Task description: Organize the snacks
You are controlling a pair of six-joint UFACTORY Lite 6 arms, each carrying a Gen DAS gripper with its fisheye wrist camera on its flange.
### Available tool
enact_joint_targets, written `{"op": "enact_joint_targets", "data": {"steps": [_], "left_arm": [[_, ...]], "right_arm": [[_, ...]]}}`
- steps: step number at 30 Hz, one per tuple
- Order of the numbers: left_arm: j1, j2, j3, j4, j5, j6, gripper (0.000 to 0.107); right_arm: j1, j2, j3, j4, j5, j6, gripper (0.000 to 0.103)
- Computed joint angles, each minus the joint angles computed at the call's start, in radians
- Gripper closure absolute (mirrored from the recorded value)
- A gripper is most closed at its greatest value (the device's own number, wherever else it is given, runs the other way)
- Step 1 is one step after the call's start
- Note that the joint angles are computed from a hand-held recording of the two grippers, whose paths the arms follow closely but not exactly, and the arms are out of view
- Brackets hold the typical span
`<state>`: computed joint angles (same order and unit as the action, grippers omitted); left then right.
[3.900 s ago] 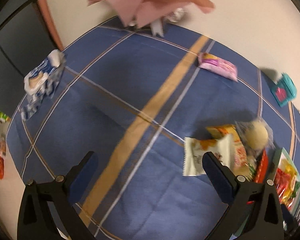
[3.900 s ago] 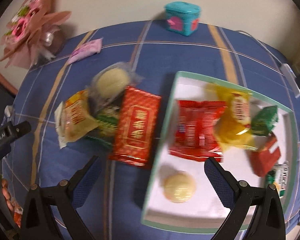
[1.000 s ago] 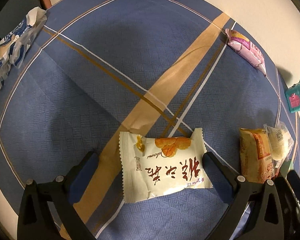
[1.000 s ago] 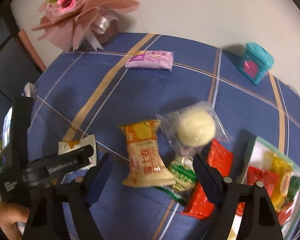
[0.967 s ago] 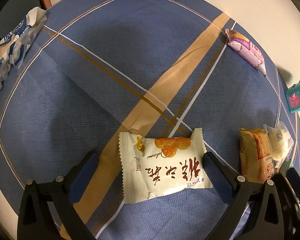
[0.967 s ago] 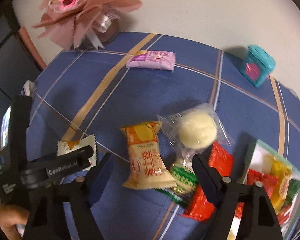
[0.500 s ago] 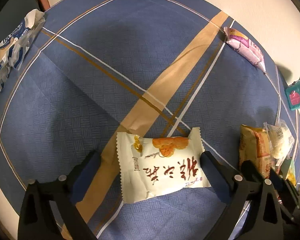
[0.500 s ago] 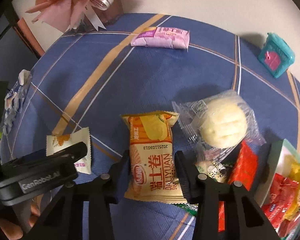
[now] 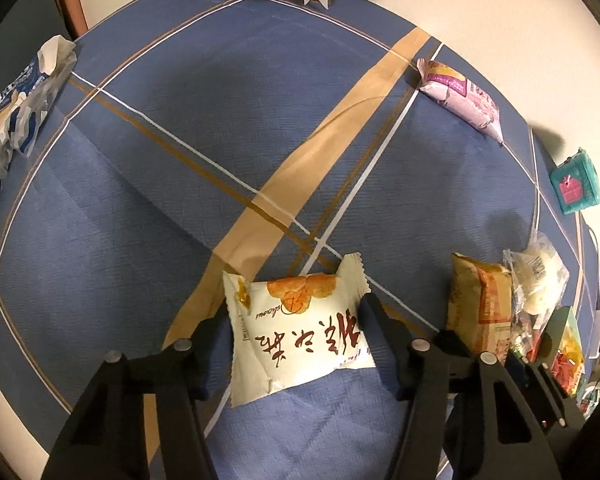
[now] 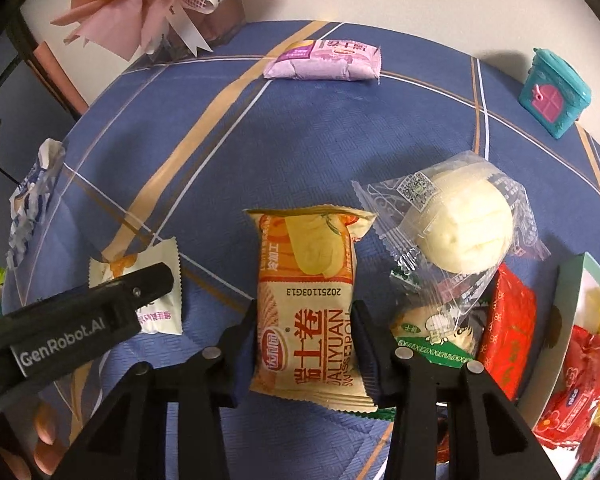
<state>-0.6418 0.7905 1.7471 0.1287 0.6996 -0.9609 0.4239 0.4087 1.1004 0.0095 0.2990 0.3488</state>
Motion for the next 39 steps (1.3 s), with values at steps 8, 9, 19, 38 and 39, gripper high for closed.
{"op": "enact_joint_targets", "data": {"steps": [8, 9, 19, 38, 39], "left_arm": [[-0.01, -0.021, -0.016, -0.04, -0.019, 0.046, 0.053], [-0.008, -0.027, -0.022, -0.043, -0.023, 0.052, 0.053], [-0.031, -0.168, -0.136, 0.035, -0.046, -0.012, 0.053], [-0.213, -0.11, 0.095, 0.074, 0.036, -0.054, 0.053], [-0.23, -0.086, 0.14, 0.075, 0.054, -0.052, 0.053]], "right_arm": [[0.002, -0.105, -0.111, 0.07, -0.043, -0.04, 0.062], [0.004, -0.126, -0.13, 0.076, -0.047, -0.041, 0.063], [-0.006, -0.332, -0.254, 0.124, -0.035, -0.068, 0.063], [-0.272, -0.906, -0.556, 0.088, 0.159, -0.088, 0.063], [-0.33, -0.94, -0.572, 0.126, 0.181, -0.151, 0.063]]}}
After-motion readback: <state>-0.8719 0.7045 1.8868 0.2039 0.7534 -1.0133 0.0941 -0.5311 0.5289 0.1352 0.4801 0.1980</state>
